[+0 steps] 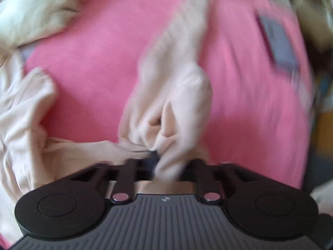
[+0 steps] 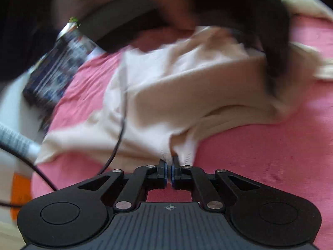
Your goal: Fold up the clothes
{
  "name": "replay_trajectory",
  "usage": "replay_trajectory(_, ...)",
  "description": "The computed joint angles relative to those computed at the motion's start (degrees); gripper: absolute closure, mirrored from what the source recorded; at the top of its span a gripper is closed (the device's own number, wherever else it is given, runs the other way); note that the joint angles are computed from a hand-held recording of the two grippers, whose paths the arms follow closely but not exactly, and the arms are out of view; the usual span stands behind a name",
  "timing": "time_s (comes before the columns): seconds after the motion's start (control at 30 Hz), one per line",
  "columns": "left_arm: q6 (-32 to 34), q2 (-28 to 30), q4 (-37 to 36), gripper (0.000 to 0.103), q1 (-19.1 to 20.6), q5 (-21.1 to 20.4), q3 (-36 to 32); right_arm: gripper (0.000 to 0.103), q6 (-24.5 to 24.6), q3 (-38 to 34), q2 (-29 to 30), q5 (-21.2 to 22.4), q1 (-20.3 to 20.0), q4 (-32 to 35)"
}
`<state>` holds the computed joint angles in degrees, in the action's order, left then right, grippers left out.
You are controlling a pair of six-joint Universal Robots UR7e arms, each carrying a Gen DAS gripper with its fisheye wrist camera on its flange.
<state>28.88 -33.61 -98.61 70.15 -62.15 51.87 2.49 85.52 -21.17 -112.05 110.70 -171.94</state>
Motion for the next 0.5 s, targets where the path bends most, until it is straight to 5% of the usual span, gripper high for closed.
replay_trajectory(0.17,-10.2,0.9,-8.1,0.098,1.5,-11.0,-10.6,0.098,-1.8,-2.6,-1.8,-16.3,-1.6,-8.4)
replay_trajectory(0.27,-14.4,0.6,-13.4,0.098,1.9,-19.8,-14.2,0.099,-10.6,-6.5,-2.0,-22.2,-2.8,-17.8)
replay_trajectory(0.37,-15.6,-1.8,-18.7,0.098,1.1,-26.7,-13.2,0.099,-23.5,-12.1,-1.7,-23.3,-2.0,-29.3)
replay_trajectory(0.5,-14.7,-7.9,-28.0,0.098,-1.6,-32.6,-7.8,0.099,-37.2,-20.7,-1.1,-19.5,1.0,-40.7)
